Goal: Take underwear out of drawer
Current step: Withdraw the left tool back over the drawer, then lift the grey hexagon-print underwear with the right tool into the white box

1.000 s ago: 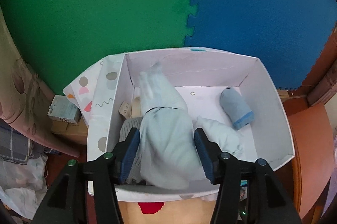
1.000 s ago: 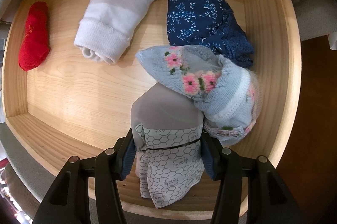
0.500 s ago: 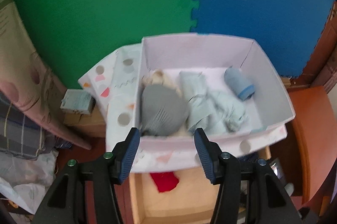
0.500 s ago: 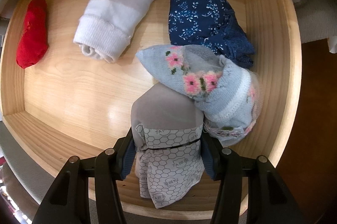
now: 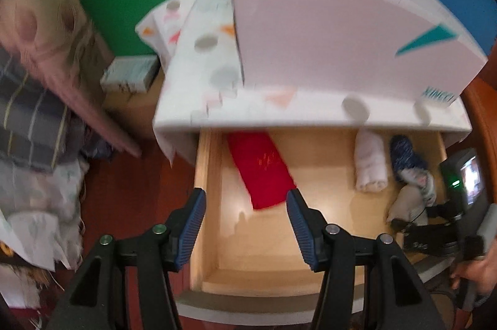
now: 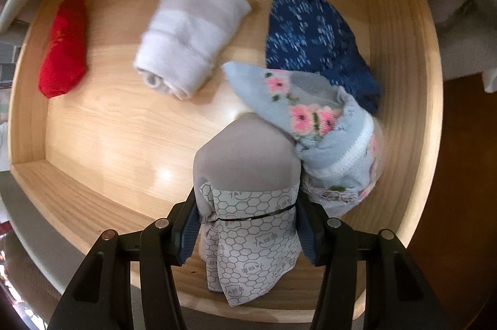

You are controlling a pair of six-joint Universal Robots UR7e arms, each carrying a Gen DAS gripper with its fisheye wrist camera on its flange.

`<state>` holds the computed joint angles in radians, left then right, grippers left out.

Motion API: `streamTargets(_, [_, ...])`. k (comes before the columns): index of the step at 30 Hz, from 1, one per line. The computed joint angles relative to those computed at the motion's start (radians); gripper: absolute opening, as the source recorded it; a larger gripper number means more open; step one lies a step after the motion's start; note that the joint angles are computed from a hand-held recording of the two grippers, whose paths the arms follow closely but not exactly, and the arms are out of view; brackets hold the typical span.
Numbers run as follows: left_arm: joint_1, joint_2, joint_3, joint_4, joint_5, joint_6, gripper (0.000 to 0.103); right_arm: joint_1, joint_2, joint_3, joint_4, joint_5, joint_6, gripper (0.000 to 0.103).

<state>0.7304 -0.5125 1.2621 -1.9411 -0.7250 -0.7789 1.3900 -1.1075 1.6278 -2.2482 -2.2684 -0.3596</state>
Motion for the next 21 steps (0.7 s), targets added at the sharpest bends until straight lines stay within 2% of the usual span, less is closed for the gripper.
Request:
streamTargets(7, [-0.001,0.013,0.092,-0.06,0.041,-0.06,0.055,0.005,-0.018,0.026,-0.055,0.026,-0.034,0.05])
streamTargets(10, [0.004,0.02,0.101,-0.069,0.029,-0.073,0.055,0.004,-0.037,0.044,-0.083,0.06,-0.056,0.05])
streamTargets(13, [0.018,0.024,0.098,-0.067,-0.013,-0.091,0.055,0.009,-0.049,0.056,-0.102,0.078,-0.065,0.05])
streamTargets(21, [0.028,0.006,0.123,-0.077,-0.013,-0.152,0.055,0.053,-0.061,0.015,-0.061,0.096,-0.069,0.05])
